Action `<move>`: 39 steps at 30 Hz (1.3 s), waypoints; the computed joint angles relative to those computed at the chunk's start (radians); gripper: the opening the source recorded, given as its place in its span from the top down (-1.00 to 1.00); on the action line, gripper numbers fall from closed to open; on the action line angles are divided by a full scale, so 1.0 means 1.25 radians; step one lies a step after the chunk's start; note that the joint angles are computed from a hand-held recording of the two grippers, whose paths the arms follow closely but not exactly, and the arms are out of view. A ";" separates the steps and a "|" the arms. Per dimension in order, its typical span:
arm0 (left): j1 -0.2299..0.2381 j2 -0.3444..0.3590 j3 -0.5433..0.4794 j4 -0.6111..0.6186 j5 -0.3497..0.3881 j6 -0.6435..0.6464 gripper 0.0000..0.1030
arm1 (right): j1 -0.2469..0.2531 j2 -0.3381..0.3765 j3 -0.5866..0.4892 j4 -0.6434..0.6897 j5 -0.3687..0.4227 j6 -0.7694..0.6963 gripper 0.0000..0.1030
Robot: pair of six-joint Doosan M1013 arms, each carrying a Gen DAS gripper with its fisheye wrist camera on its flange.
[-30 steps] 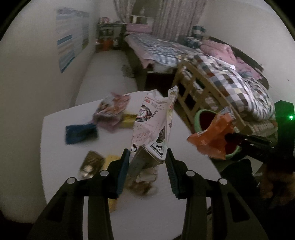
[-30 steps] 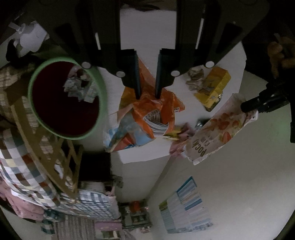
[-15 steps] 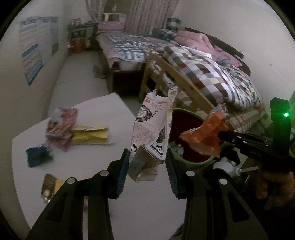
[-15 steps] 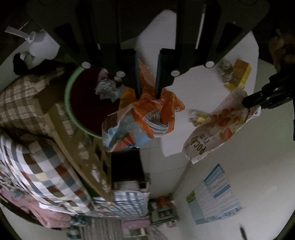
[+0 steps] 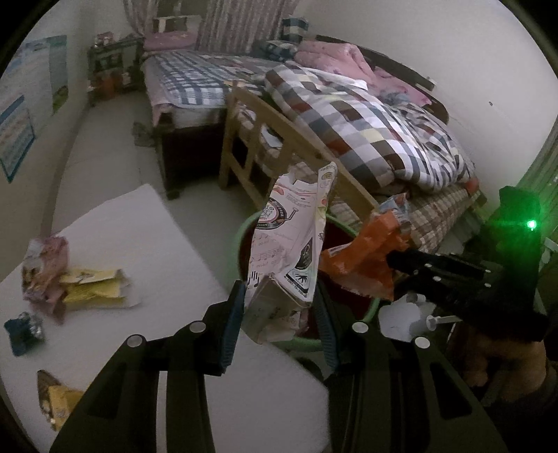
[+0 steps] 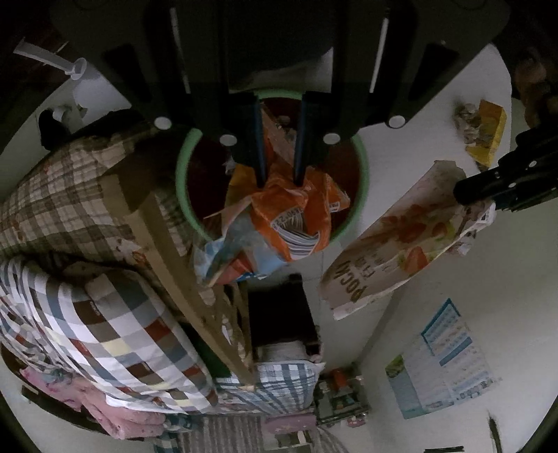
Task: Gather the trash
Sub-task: 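Lift and carry the Pocky bag and chip bag over the green bin, then open both tools over the green bin to release the bags, then move both open tools back over the remaining trash on the table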
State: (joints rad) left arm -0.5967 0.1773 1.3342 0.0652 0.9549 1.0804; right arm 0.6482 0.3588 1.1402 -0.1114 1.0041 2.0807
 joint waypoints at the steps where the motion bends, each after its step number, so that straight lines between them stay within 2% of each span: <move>1: 0.000 0.006 -0.005 -0.005 0.000 0.003 0.28 | -0.002 0.000 0.001 0.002 0.001 0.000 0.69; 9: 0.000 0.046 -0.036 -0.037 0.012 0.025 0.28 | -0.020 0.008 0.012 0.027 0.004 -0.007 0.69; 14: 0.006 0.059 -0.038 -0.066 0.014 0.022 0.25 | -0.025 0.017 0.011 0.035 0.012 -0.007 0.62; 15: 0.007 0.059 -0.036 -0.068 0.014 0.018 0.20 | -0.026 0.018 0.011 0.037 0.013 -0.007 0.56; 17: 0.007 0.057 -0.032 -0.061 0.010 0.005 -0.29 | -0.028 0.018 0.013 0.041 0.012 -0.005 0.37; 19: 0.002 0.051 -0.024 -0.033 0.007 -0.019 -0.40 | -0.027 0.017 0.016 0.038 0.012 -0.002 0.15; 21: 0.005 0.047 -0.021 -0.025 0.008 -0.030 -0.47 | -0.026 0.017 0.016 0.037 0.010 -0.001 0.09; 25: 0.004 0.031 -0.008 0.016 0.007 -0.069 -0.70 | -0.020 0.012 0.018 0.020 0.003 0.014 -0.41; 26: 0.004 0.026 -0.005 0.028 0.008 -0.080 -0.79 | -0.018 0.010 0.019 0.012 0.000 0.020 -0.46; 31: 0.002 -0.001 0.013 0.089 0.023 -0.138 -0.84 | -0.003 0.007 0.009 -0.013 0.004 0.036 -0.81; 39: 0.008 -0.066 0.074 0.138 0.040 -0.194 -0.84 | 0.031 0.007 -0.012 -0.032 0.008 0.042 -0.89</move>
